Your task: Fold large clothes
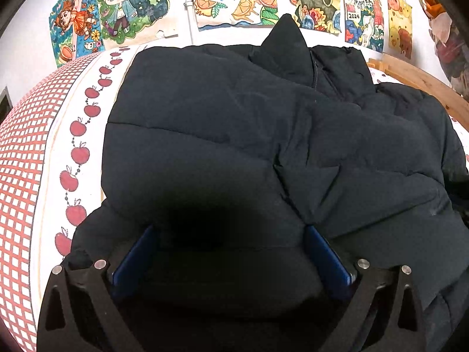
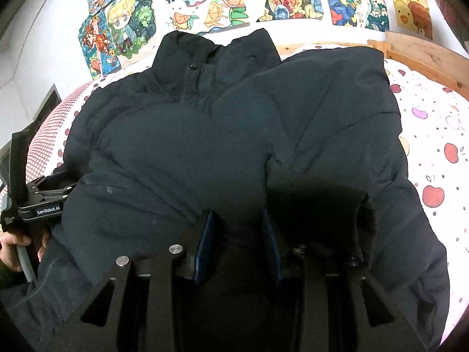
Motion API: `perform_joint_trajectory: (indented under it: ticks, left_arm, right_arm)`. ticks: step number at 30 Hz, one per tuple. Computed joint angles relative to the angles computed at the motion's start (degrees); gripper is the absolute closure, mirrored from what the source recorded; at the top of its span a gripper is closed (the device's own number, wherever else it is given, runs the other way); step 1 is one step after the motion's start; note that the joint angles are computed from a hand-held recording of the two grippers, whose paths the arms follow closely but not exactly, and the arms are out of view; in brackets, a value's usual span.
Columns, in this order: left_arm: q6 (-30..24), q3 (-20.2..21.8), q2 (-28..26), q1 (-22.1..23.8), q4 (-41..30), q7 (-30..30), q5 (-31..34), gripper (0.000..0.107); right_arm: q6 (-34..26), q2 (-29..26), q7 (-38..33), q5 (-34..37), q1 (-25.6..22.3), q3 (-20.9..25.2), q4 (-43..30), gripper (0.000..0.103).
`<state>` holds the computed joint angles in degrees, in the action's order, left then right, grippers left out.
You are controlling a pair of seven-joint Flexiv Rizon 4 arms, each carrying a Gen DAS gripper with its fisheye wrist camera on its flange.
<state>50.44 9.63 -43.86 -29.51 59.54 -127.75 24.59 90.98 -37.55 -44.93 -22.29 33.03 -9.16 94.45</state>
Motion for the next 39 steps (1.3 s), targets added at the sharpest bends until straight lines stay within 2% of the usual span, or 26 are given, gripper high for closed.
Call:
perform_joint_trajectory:
  ticks: [9, 14, 15, 16, 17, 18, 19, 21, 24, 27, 29, 33, 35, 39]
  left_arm:
    - [-2.75, -0.25, -0.16, -0.17, -1.06, 0.75, -0.21, 0.004]
    - [-7.19, -2.55, 0.83, 1.27, -2.1, 4.54, -3.42, 0.004]
    - [-8.95, -3.09, 1.29, 1.51, -2.44, 5.57, -4.36, 0.004]
    - [-10.64, -3.74, 2.12, 1.8, -2.46, 6.3, -5.55, 0.004]
    - [-11.11, -4.25, 2.97, 2.02, -1.96, 6.46, -6.4, 0.004]
    - [-10.61, -4.95, 4.27, 2.37, -0.66, 6.52, -7.39, 0.004]
    - [-9.45, -5.55, 5.87, 2.64, 1.11, 6.31, -8.23, 0.004]
    - [-8.29, -5.68, 8.74, 2.2, 3.47, 5.31, -8.42, 0.004]
    - [-9.23, -5.25, 11.86, 0.76, 4.26, 4.29, -6.42, 0.004]
    - [-10.58, -5.21, 15.26, -0.97, 4.28, 3.54, -3.17, 0.004]
    - [-11.32, -5.88, 17.2, -1.51, 4.16, 3.45, -1.87, 0.004]
    - [-11.82, -7.78, 21.78, -1.71, 5.68, 2.51, -1.08, 0.004]
    - [-12.69, -8.91, 23.41, -1.43, 5.7, 2.19, -1.54, 0.004]
    - [-15.16, -10.79, 25.05, -0.81, 3.67, 0.86, -3.17, 0.004]
  right_arm:
    - [0.55, 0.27, -0.36, 0.67, 0.52, -0.45, 0.61, 0.069]
    - [-4.58, 1.28, -3.14, 1.22, -4.84, 7.09, -1.41, 0.066]
    - [-5.43, 1.93, -2.74, 1.0, -4.14, 6.34, -1.18, 0.057]
    - [-5.44, 3.25, -0.94, -0.15, -1.98, 3.71, 0.07, 0.048]
    - [-4.63, 4.45, 0.68, -1.41, 0.0, 1.36, 1.48, 0.025]
    - [-3.82, 5.26, 1.71, -2.41, 1.07, 0.09, 2.52, 0.009]
    - [-2.81, 6.55, 3.28, -3.91, 3.22, -2.42, 4.19, 0.008]
    - [-3.55, 9.21, 5.2, -6.93, 5.89, -5.14, 6.5, 0.008]
    - [-5.35, 13.69, 7.82, -11.09, 7.42, -6.17, 9.53, 0.008]
    - [-6.13, 19.52, 13.57, -16.55, 9.7, -8.51, 13.48, 0.008]
    - [-6.94, 22.95, 16.68, -19.62, 9.75, -8.39, 15.22, 0.008]
    - [-10.91, 29.12, 20.95, -24.43, 8.68, -6.41, 16.88, 0.008]
    - [-12.98, 31.23, 20.96, -24.9, 7.66, -4.61, 16.78, 0.008]
    - [-20.63, 34.24, 14.09, -19.52, 6.25, 0.38, 13.77, 0.008]
